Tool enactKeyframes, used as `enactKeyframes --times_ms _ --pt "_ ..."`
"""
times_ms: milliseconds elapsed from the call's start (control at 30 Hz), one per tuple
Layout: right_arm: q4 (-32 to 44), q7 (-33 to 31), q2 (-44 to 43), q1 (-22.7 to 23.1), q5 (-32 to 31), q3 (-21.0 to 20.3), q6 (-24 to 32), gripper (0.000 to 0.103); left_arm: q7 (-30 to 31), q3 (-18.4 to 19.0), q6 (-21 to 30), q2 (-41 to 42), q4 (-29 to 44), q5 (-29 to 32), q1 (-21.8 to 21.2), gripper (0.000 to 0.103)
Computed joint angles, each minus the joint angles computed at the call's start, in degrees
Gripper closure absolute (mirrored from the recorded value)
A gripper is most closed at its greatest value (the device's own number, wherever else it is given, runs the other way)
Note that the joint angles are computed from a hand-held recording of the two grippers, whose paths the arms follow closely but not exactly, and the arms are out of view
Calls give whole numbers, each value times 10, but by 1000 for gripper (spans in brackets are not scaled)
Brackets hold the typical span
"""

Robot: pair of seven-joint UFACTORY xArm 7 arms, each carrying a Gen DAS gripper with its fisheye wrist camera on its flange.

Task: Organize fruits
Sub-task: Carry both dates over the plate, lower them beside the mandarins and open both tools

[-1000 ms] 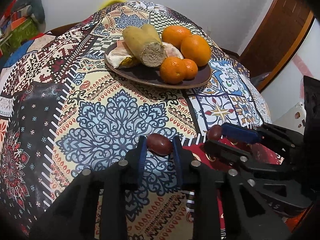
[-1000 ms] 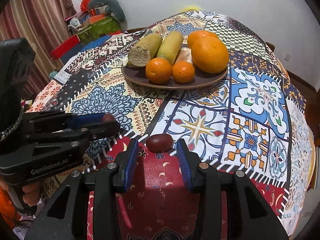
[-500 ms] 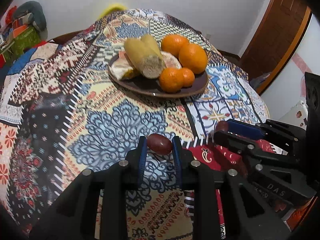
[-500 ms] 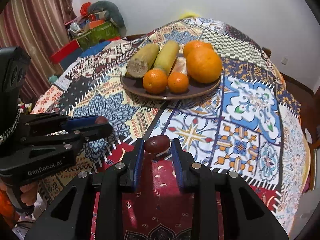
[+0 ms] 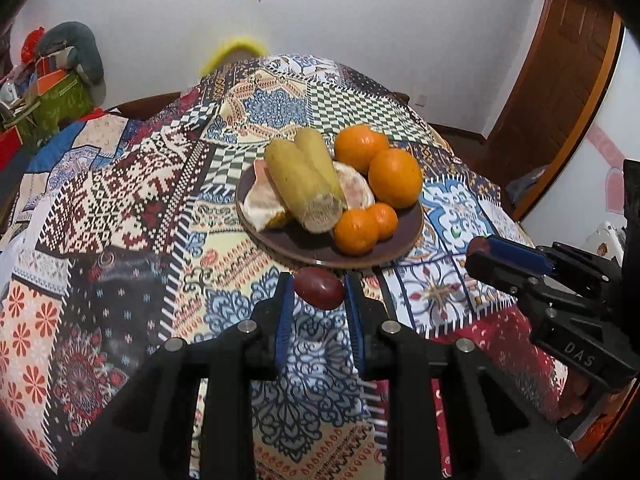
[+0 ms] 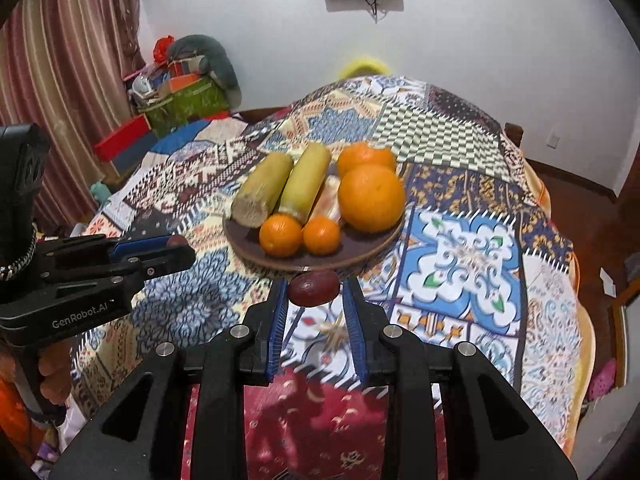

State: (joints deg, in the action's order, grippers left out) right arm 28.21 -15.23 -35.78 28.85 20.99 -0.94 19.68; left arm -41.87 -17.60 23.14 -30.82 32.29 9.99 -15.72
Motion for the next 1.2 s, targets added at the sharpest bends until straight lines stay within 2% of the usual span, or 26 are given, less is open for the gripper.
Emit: enactKeyframes --times_ms 300,600,933,1067,1200 --pt "34 -23 59 -4 1 -14 -25 77 8 2 -17 49 28 20 16 78" --pt "64 -55 118 -13 18 -10 -20 77 27 20 -34 101 48 14 8 78" --pt "84 -88 149 -26 38 5 -21 77 35 28 -48 111 44 13 6 78" --pt "88 -90 159 -34 34 14 -17 77 18 10 -42 113 50 40 21 78" --pt "88 -93 160 -38 40 16 -14 74 16 15 -42 114 51 41 17 78"
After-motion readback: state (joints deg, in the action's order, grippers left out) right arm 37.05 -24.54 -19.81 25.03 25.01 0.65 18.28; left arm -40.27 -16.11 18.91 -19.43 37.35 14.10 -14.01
